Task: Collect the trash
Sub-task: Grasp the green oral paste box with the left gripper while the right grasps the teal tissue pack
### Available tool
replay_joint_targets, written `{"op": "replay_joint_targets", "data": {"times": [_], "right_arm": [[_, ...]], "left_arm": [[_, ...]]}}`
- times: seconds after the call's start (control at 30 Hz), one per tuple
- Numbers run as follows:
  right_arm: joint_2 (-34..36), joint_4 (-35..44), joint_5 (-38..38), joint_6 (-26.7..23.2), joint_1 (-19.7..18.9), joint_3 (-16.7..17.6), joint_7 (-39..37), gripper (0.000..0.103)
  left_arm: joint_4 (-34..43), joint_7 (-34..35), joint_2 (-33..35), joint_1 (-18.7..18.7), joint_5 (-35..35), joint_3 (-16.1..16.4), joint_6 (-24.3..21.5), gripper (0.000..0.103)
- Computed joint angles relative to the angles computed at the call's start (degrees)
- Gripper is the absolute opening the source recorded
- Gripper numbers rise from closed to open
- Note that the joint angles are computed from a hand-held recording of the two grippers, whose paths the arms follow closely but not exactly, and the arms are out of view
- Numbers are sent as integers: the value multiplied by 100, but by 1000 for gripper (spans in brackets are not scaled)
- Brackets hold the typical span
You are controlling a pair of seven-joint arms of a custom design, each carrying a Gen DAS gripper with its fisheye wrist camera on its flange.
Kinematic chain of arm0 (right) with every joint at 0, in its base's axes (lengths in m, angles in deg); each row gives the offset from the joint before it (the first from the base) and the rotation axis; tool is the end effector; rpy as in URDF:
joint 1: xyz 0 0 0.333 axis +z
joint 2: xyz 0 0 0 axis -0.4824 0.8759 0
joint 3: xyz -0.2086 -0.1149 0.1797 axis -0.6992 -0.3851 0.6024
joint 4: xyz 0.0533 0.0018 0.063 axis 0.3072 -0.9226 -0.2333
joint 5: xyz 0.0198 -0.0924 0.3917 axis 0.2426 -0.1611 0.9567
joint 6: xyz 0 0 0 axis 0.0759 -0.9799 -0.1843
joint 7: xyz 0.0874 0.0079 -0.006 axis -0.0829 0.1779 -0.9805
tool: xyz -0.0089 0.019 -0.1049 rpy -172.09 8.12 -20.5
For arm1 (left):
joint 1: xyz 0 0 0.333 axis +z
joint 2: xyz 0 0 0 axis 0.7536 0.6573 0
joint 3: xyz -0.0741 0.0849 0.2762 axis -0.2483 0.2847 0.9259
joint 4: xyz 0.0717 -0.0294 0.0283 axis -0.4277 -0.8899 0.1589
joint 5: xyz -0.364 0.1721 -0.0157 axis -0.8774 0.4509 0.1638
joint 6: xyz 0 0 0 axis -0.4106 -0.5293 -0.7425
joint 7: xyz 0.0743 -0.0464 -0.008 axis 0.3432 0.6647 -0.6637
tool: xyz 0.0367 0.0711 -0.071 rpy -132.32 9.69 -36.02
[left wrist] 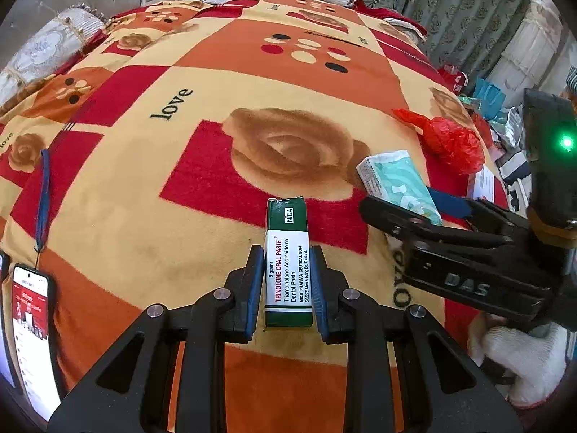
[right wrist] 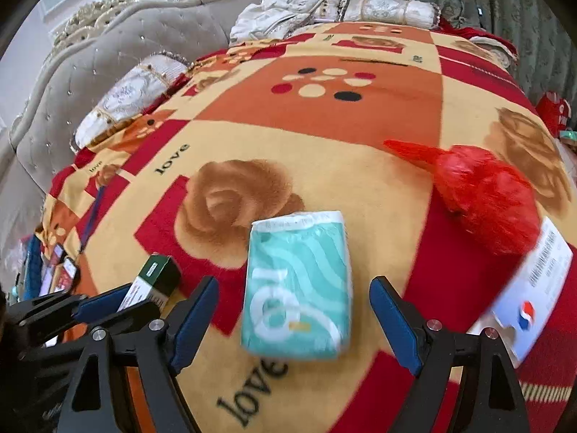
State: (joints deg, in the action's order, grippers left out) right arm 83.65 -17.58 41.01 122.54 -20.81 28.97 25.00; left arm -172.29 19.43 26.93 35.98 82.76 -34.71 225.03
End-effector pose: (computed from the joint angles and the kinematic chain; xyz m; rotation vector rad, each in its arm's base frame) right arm 0.7051 0.2334 0.4302 -2.2955 1.0252 -0.0137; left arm 0.5722 -0.2387 0.4584 -2.3327 1.4583 -0.5836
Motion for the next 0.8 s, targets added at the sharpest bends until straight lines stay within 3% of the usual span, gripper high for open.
{"op": "replay_joint_targets", "data": {"times": [0.13,0.17,0.43,0.8], "right_arm": [[-67,-153,4,198,-24,18,-179,49],[-73,-145,47,143,-64,29,-198,47],[-786,-956,731,80,-415,-2,-735,44],[-1871,-2206,1585,204,-524,-562,-1295,44]], "left_arm": [[19,-13,43,8,-30,13,36,23],[27,-19,50,4,-31,15,35,23],[96,-87,53,-77,90,-15,66,23],[674,-12,382,-460,328,-104,-36,23]]}}
